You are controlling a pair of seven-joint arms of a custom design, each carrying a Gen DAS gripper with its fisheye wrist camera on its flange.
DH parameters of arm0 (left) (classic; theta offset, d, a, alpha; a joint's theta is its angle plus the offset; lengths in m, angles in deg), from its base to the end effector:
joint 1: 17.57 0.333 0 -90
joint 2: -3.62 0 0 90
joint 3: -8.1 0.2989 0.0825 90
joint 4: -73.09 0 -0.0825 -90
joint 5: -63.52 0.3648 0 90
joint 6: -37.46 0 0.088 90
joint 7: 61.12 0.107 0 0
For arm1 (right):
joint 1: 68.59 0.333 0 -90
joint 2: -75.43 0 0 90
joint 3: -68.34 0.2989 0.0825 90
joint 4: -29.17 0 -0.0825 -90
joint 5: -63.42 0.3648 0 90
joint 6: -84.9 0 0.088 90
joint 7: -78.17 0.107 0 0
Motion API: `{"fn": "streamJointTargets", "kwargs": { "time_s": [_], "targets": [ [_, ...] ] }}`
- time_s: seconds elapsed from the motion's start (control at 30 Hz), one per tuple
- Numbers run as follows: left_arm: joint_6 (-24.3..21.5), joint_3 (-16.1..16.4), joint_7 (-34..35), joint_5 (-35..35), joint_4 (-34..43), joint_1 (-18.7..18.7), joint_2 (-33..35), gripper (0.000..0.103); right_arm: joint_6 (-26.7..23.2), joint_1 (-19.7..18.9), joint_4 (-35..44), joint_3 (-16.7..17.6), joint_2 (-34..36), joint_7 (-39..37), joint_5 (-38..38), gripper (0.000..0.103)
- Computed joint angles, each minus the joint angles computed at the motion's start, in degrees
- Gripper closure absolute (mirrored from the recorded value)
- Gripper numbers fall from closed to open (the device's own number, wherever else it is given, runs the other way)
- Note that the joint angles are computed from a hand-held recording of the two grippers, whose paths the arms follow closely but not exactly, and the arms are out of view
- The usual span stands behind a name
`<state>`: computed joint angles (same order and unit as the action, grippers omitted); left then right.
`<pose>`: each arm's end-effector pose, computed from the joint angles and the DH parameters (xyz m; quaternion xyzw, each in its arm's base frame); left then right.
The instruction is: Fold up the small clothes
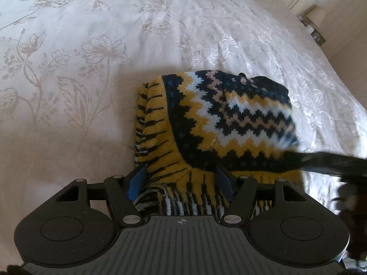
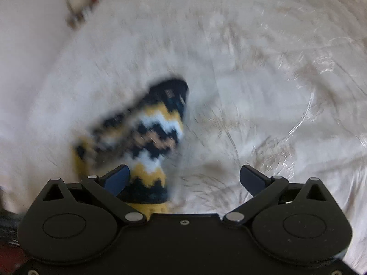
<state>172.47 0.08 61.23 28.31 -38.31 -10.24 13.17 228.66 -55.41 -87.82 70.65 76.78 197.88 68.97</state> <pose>0.5986 -0.0118 0.4180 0.6150 -0.7391 0.2740 0.0207 0.5545 0.1528 0.4704 -0.5732 0.7885 -0.0496 0.2173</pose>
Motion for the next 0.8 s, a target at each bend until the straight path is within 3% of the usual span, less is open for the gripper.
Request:
{"fn": "streamJointTargets", "kwargs": {
  "time_s": [0.07,0.2,0.33,0.53,0.57,0.8],
  "targets": [
    [0.57,-0.14,0.4,0.68,-0.36,-0.31,-0.08,0.039,-3.44,0.3,3.17,-0.01,3.22,-0.46,-3.07,0.001],
    [0.36,0.13,0.72,1.54,-0.62,-0.21,-0.94,0.039,-5.27,1.24,5.98,-0.43,4.57,-0.13,-5.92,0.001],
    [0.28,0.9,0.78,1.62,-2.79,-0.2,-4.0,0.037,-0.53,1.62,0.89,-0.01,-0.72,-0.63,-6.55,0.001],
    [1.26,3.81,5.53,-0.75,-9.94,-0.86,-12.58,0.013,6.28,0.99,-9.94,2.41,-11.59,-0.2,-5.34,0.0],
    [1.87,4.36,5.66,-0.72,-11.04,-1.25,-13.98,0.005,6.66,0.85,-10.91,2.92,-12.76,0.08,-5.17,0.0],
    [4.13,7.4,4.57,0.51,-14.0,-4.3,-19.94,0.004,5.83,-0.73,-14.21,6.97,-18.77,5.68,-9.0,0.0]
  ]
}}
